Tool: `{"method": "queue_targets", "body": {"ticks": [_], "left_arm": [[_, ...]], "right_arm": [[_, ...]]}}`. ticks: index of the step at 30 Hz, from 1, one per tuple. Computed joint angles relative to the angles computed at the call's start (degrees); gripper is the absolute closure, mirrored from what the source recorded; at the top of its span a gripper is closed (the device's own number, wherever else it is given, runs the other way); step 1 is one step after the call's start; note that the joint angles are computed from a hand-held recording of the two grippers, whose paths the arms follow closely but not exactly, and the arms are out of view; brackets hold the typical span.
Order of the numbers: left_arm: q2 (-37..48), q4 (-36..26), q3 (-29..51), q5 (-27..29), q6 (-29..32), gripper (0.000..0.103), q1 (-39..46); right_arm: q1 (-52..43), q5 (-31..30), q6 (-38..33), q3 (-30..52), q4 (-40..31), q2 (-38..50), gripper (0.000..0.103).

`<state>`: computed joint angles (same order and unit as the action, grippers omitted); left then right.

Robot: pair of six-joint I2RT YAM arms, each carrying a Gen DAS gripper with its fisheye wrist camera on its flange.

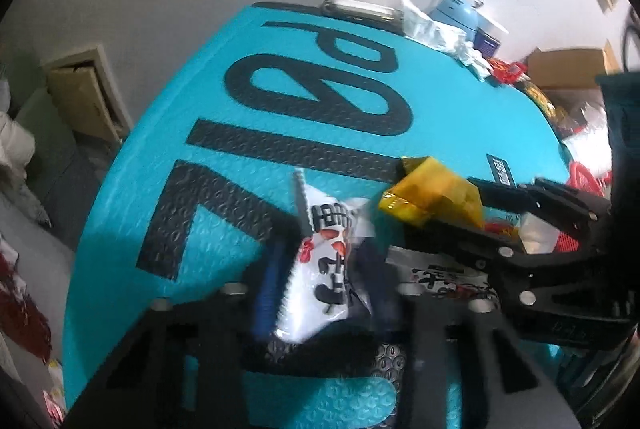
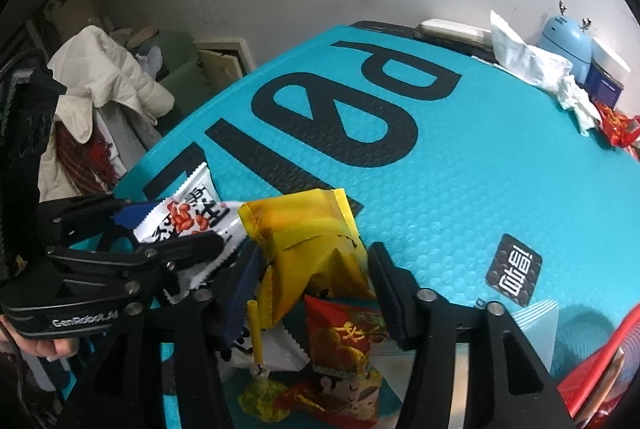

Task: Organize snacks
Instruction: 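Grasp the white printed snack bag with left tool while right tool grasps the yellow bag, then lift and carry both held bags toward the red mesh basket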

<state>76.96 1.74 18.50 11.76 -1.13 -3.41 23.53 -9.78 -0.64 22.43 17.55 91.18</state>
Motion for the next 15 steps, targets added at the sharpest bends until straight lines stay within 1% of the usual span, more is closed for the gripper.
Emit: {"method": "queue_targets", "body": {"ticks": [2, 5, 10, 11, 12, 13, 14, 15], "left_arm": [[-0.22, 1.16, -0.61, -0.57, 0.66, 0.078, -0.81], [-0.18, 1.27, -0.6, 0.1, 0.7, 0.078, -0.42], [-0.25, 0.73, -0.54, 1.01, 0.55, 0.078, 0.7], [-0.36, 0.76, -0.65, 0.86, 0.37, 0.078, 0.61], [-0.57, 0.75, -0.79, 0.79, 0.26, 0.078, 0.6], [-0.66, 0.74, -0.82, 0.81, 0.16, 0.078, 0.64], [-0.83, 0.68, -0.87, 1.0, 0.04, 0.079, 0.73], [-1.06, 0.43, -0.88, 1.29, 0.07, 0.079, 0.87]], "right_arm": [[0.54, 0.29, -0.61, 1.12, -0.38, 1.69, 0.036], [1.05, 1.23, -1.06, 2.07, -0.13, 3.08, 0.036], [0.67, 0.67, -2.0, 2.76, 0.59, 4.26, 0.036], [1.16, 1.74, -2.42, 2.5, 1.27, 4.31, 0.039], [1.79, 2.99, -2.81, 2.15, 1.83, 4.16, 0.053], [2.48, 4.31, -3.23, 1.93, 2.23, 4.13, 0.054], [3.02, 5.52, -3.22, 1.45, 2.88, 3.97, 0.059], [2.99, 5.52, -3.02, 1.31, 3.0, 3.86, 0.061]]}}
